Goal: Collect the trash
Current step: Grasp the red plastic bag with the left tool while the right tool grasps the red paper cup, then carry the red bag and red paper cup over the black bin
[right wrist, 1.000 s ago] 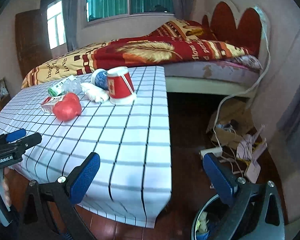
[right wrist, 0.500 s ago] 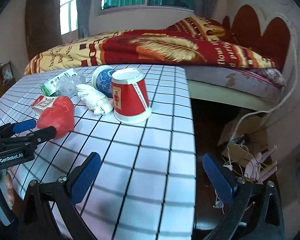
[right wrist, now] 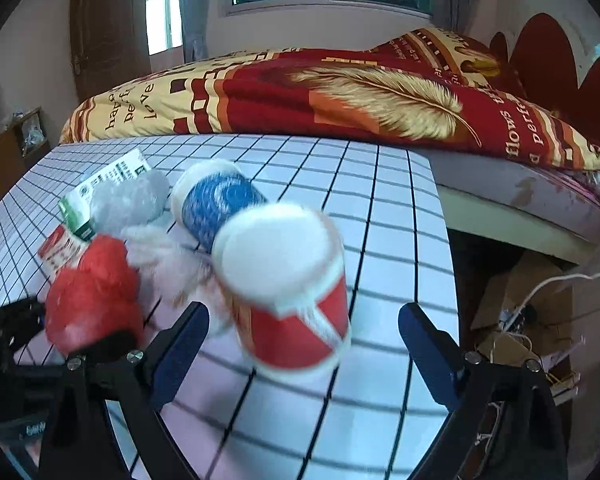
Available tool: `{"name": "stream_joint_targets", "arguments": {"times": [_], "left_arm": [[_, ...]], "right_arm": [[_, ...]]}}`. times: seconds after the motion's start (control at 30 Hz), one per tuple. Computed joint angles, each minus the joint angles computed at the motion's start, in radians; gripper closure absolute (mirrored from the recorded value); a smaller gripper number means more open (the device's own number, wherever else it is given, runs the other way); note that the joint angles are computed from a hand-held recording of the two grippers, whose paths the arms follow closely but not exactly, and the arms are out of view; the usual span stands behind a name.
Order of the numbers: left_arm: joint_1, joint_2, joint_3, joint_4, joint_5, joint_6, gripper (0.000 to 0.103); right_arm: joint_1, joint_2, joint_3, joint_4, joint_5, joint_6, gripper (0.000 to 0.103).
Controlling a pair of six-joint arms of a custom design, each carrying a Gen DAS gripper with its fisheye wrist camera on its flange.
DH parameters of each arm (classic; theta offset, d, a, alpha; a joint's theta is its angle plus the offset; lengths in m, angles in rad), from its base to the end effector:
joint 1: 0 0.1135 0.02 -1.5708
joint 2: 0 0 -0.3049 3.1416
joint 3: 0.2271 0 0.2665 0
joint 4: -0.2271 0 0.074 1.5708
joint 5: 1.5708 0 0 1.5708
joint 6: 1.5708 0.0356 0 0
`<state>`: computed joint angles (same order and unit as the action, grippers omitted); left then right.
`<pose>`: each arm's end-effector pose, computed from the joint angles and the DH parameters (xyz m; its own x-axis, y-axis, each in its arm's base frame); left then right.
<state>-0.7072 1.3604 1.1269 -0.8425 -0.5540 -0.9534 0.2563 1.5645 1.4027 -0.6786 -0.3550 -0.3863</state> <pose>0.2192 -0.1627 0.3182 -0.6830 -0.3285 -0.6524 -0.3356 0.9345 -0.1192 0.3409 0.1021 0.3558 -0.4934 -0.4945 -0.7156 -0.6995 0.7146 -0.0115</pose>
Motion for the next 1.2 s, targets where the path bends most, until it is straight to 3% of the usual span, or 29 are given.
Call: {"name": "stream_joint_targets", "arguments": {"times": [0.07,0.1,0.33,0.7,0.97,1.2], "left_arm": [[0.01,-0.004,-0.003,0.02,0.015,0.028,0.064],[0.006,-0.012,-0.011,0.029,0.015,0.034,0.065],[-0.051,-0.035,-0.009,0.038,-0.029,0.042,0.071],[-0.254,-0.06,0.026,-0.053,-0.132,-0.083,0.073],[-0.395,-0.021,0.076,-0.091,-0.183,-0.158,0.073],[-0.476,0.057,0.16,-0.11,-0.21,-0.157,0.073]], "right_arm": [[0.009,0.015,0.011,-0.002,-0.005,0.009,0.013],[0.009,0.022,0.017,-0.015,-0.018,0.003,0.041],[-0.046,-0.065,-0.061,-0.03,-0.059,-0.014,0.043],[-0.282,-0.328,-0.19,-0.151,-0.172,-0.139,0.044],[-0.601,-0.422,-0.167,-0.375,-0.344,-0.378,0.044],[-0.948,-0.375,-0.082,-0.619,-0.488,-0.71,0.044]]}}
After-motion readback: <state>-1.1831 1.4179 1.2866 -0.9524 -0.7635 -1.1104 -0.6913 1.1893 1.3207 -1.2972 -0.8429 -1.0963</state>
